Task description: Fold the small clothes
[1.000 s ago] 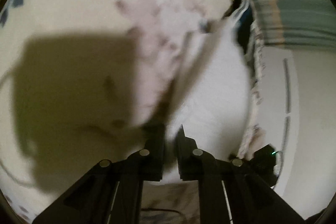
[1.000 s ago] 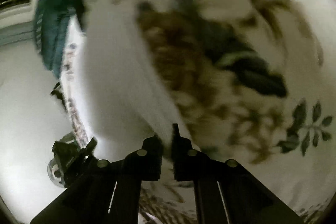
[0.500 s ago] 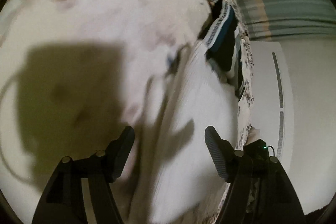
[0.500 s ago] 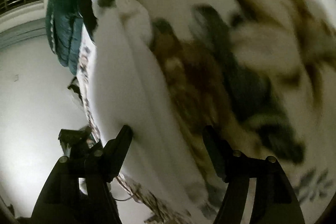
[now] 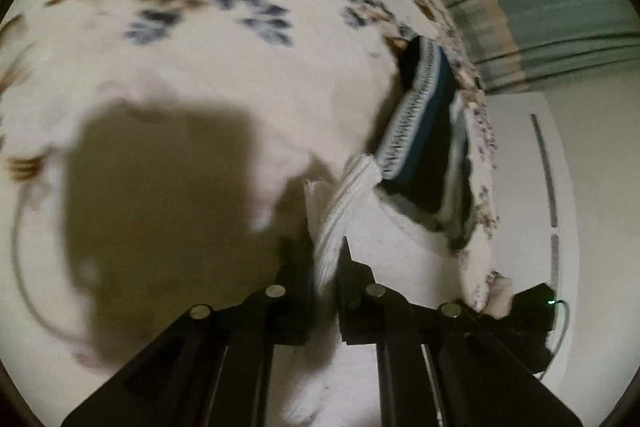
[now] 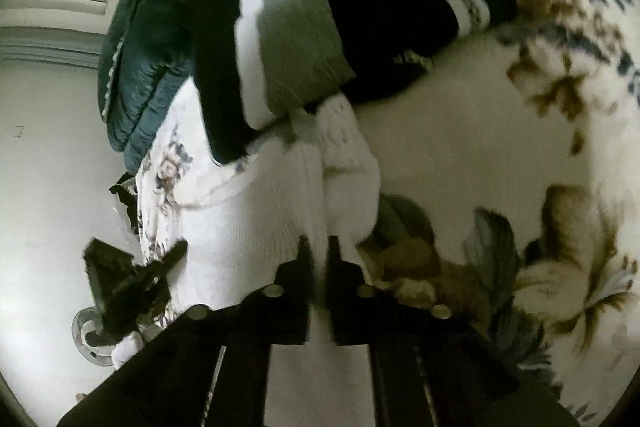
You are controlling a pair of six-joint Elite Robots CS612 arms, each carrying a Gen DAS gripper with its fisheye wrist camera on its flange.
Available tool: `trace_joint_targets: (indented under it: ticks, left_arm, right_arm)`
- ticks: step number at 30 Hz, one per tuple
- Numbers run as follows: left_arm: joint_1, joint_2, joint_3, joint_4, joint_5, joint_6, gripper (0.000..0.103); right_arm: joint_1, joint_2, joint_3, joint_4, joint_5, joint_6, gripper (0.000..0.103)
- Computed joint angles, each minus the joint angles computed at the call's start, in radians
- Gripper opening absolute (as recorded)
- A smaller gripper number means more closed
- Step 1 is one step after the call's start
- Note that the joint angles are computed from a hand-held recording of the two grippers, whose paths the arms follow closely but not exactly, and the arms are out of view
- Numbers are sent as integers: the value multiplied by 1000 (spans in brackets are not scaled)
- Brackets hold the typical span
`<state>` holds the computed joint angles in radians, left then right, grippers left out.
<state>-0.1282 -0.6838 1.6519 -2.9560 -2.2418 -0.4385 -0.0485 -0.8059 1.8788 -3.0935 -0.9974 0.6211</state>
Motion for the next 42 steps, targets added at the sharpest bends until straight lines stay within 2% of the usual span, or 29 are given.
trace_joint_targets:
  ticks: [5,6,8,9,10,11,12,13,15,19,22,25,26,27,28,29,30,32,38,42]
  left_arm:
    - [-4,27,-15,59,-8,14,7]
    - [-2,29,-17,59,-22,15,8]
    - [5,31,-27,81,-72,43,14]
    - [11,26,-30,109,-90,58,19]
    - [18,21,-30,132,-114,68,32]
    - [25,14,-18,132,-130,77,51]
    - [33,5,-2,126,-136,87,59]
    - [37,2,9,114,-148,83,65]
    - [48,5,31,118,-203,86,65]
    - [54,28,58,93,-301,72,65]
    - [38,36,50,105,-304,105,66]
    - [28,46,40,65,-298,84,63]
    - [23,41,40,60,-277,90,56]
    - [19,33,42,64,-261,105,44]
    - [16,19,48,73,-233,127,26]
    - [15,13,53,58,-222,119,25]
    - [16,7,58,43,-220,105,24]
    - [8,-19,72,46,-182,125,24]
    - [-10,-94,81,67,-154,165,24]
    - [-23,-124,43,52,-170,149,24]
  right_arm:
    - [5,22,-28,70,-46,18,4]
    - [6,29,-39,92,-43,14,4]
    - [-1,37,-51,146,-2,-6,6]
    - [-10,37,-50,158,33,-8,16]
    - [-22,38,-44,159,77,-10,26]
    - [-34,40,-32,146,123,-7,53]
    - [-44,40,-19,133,147,-6,75]
    - [-53,39,-3,117,172,-2,80]
    - [-68,47,15,127,241,-33,82]
    - [-73,100,16,226,439,-138,85]
    - [-58,136,-5,236,491,-173,91]
    - [-51,162,-29,200,514,-146,91]
    - [-48,165,-33,179,508,-128,86]
    - [-45,165,-32,146,491,-106,72]
    - [-46,155,-24,137,468,-114,63]
    - [-44,149,-21,133,454,-116,52]
    - [-44,144,-14,111,443,-99,48]
    - [-40,123,2,76,405,-86,45]
    - [-43,27,55,32,339,-89,43]
    - [-76,-44,75,-4,354,-86,43]
